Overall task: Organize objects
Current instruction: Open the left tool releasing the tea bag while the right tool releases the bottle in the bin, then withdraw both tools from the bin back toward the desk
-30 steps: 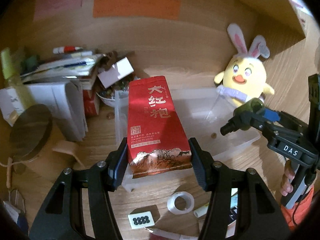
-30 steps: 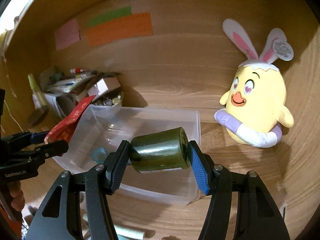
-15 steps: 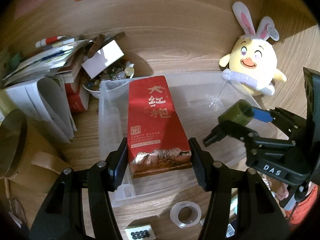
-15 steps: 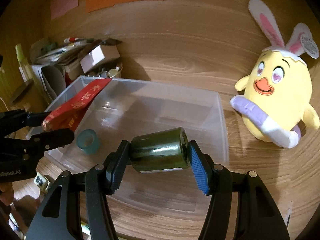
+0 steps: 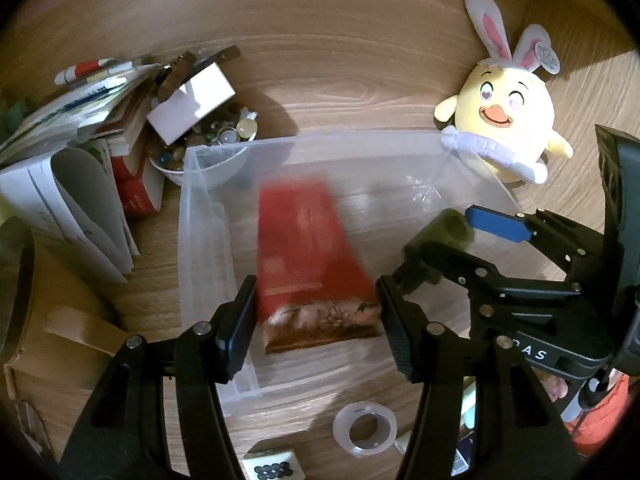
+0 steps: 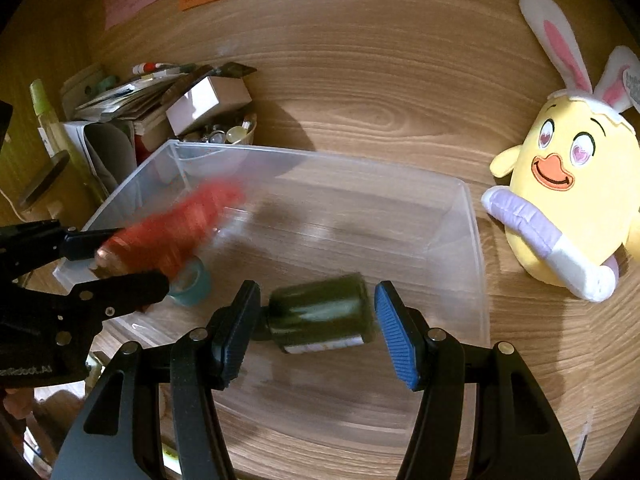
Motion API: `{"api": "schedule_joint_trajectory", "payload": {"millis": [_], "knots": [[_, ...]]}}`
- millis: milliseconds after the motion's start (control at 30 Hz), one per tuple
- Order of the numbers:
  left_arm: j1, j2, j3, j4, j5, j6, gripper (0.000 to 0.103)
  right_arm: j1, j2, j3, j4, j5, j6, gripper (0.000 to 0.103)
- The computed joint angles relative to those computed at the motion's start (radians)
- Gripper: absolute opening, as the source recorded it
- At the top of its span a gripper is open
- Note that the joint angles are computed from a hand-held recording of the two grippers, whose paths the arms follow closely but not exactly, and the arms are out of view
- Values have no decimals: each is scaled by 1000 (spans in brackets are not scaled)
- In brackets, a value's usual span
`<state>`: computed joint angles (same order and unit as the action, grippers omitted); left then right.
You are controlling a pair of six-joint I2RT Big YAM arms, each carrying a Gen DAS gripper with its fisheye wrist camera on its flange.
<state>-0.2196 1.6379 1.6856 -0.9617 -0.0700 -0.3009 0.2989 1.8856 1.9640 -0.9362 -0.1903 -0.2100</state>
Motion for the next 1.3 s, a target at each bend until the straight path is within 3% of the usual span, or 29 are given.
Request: {"api": "schedule_joint_trajectory", "payload": {"millis": [100,233,500,767,1300], "knots": [[1,-1,2,-8,15,-5,59,1,-1,2,0,4,-6,65],[-3,-16,-7,-4,1,-5,60,4,-18,-19,23,22,-18,70],[-28,-82,-50,36,-49,3,76,0,-86,-97,74,24,-40,78],[-66,-195,-146,79,-143,15,95,-28,-190,-195,120,-27,-23,82],[-92,-432,-414,52,-201,-49,97,-81,-416,-466,204,-81,-11,88]]}}
